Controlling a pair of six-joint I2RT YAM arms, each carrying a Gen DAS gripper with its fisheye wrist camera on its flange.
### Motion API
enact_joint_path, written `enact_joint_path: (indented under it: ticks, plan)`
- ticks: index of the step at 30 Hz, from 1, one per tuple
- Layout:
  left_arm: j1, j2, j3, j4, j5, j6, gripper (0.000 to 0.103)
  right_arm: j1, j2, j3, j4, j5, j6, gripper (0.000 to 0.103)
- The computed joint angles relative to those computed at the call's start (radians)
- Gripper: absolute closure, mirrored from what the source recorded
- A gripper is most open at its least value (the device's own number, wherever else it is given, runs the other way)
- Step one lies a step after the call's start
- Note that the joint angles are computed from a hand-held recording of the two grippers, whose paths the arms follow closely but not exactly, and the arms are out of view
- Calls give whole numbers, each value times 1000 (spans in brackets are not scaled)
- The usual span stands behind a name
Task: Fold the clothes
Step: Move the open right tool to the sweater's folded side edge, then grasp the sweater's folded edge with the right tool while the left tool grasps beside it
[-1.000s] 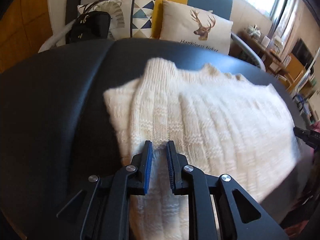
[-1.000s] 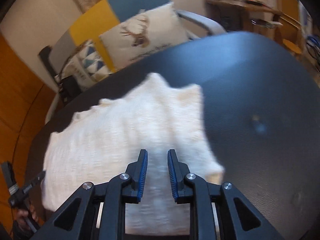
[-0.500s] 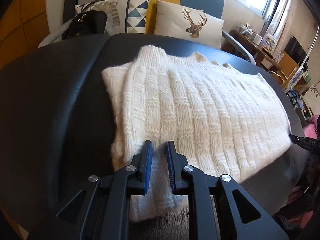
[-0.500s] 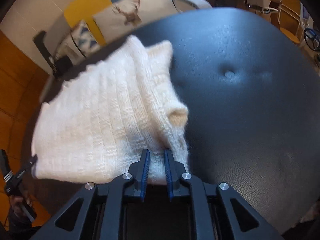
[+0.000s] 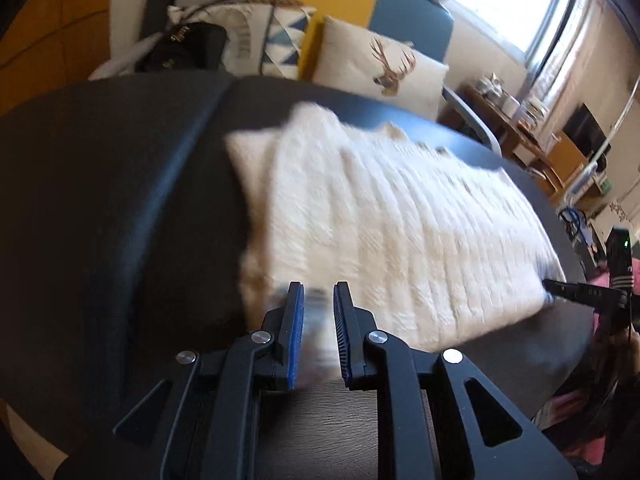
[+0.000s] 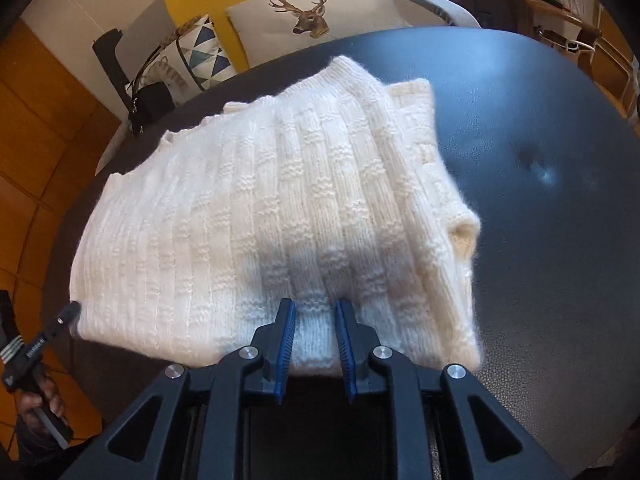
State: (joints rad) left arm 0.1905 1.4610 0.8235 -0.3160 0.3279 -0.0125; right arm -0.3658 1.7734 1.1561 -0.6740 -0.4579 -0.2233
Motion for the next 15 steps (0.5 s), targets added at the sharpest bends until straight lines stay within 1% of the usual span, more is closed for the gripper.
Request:
enact_joint_path:
  ticks: [2, 3, 5, 6, 7, 10, 11, 12, 13, 15]
  plan:
    - [75, 40, 67, -77, 90, 28, 86, -14, 6, 20, -12, -34, 11, 83]
    - [112, 66, 106, -121, 136, 45, 83, -21, 3, 28, -16, -55, 9, 83]
    - [159, 128, 170, -180, 217, 43, 72, -44, -2, 45, -11, -132, 0, 79]
    - [176, 159, 197, -209, 259, 43, 62, -63, 9, 60, -11, -188, 7, 76]
    - [185, 191, 224, -236, 285, 43, 58, -83, 31, 83, -21, -234, 15, 76]
    - [203, 291, 309, -320, 346, 48, 57, -136, 112, 165, -67, -346, 30, 74]
    - [203, 325, 340, -339, 356, 49, 57, -150, 146, 201, -89, -363, 24, 74]
    - [198, 357, 375, -360, 361, 56, 57, -163, 180, 238, -112, -378, 19, 73]
    - [193, 389, 411, -384, 366, 66, 57, -174, 207, 273, -130, -364, 20, 73]
    - [174, 440, 472, -432, 343, 81, 57, -197, 277, 362, -192, -356, 10, 72]
